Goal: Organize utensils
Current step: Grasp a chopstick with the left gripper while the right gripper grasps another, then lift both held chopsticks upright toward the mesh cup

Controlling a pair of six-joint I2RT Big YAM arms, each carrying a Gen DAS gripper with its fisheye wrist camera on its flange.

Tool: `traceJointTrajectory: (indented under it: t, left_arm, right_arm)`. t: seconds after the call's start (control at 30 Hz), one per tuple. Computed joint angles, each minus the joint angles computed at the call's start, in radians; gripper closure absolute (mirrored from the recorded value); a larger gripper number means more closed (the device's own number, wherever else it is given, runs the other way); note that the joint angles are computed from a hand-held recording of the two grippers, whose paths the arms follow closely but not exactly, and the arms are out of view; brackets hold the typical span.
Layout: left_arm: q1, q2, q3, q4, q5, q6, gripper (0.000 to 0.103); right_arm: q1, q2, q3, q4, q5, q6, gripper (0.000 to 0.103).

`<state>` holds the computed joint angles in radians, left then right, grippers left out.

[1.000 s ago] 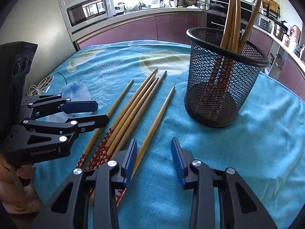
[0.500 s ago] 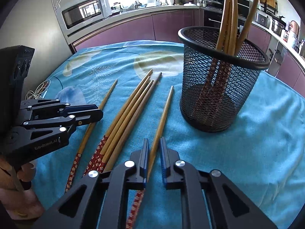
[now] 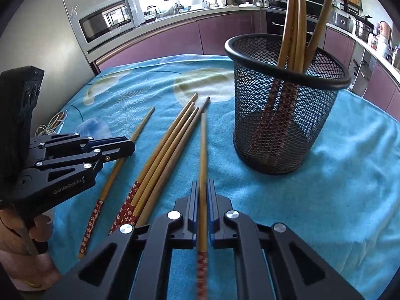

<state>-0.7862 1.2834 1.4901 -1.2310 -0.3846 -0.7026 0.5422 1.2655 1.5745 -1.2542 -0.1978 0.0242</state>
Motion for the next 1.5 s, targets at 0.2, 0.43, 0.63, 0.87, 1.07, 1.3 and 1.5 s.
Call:
traceJointTrajectory:
  t: [0.2,0.43,0.63,0.87,1.07,1.3,1.5]
  left_arm:
    - [-0.009,-0.011,-0.001,0.000,-0.004,-0.009,0.096]
    - [-0.015,-0.049,-0.003,0.023,0.019,0.006,0.096]
    - [-0.019,-0.099,0.010,0.080,0.070,0.042,0.096]
    - [-0.030,-0.145,0.034,0.165,0.126,0.079,0.096]
    - [-0.022,-0.160,0.051,0.217,0.148,0.095,0.096]
    - [0.000,-0.144,0.090,0.278,0.172,0.107,0.096]
    - [0.018,-0.087,0.176,0.307,0.184,0.149,0.096]
  right_arm:
    - [-0.010,-0.020,-0.004,0.010,-0.039,-0.003,0.097]
    - [-0.034,-0.054,-0.006,0.042,-0.127,0.000,0.097]
    - [-0.062,-0.084,0.011,0.085,-0.183,0.013,0.097]
    - [-0.094,-0.103,0.033,0.136,-0.214,0.040,0.097]
    - [-0.138,-0.106,0.050,0.163,-0.246,0.039,0.097]
    - [-0.165,-0.102,0.094,0.181,-0.240,0.028,0.097]
    - [-0.188,-0.078,0.166,0.197,-0.218,0.025,0.097]
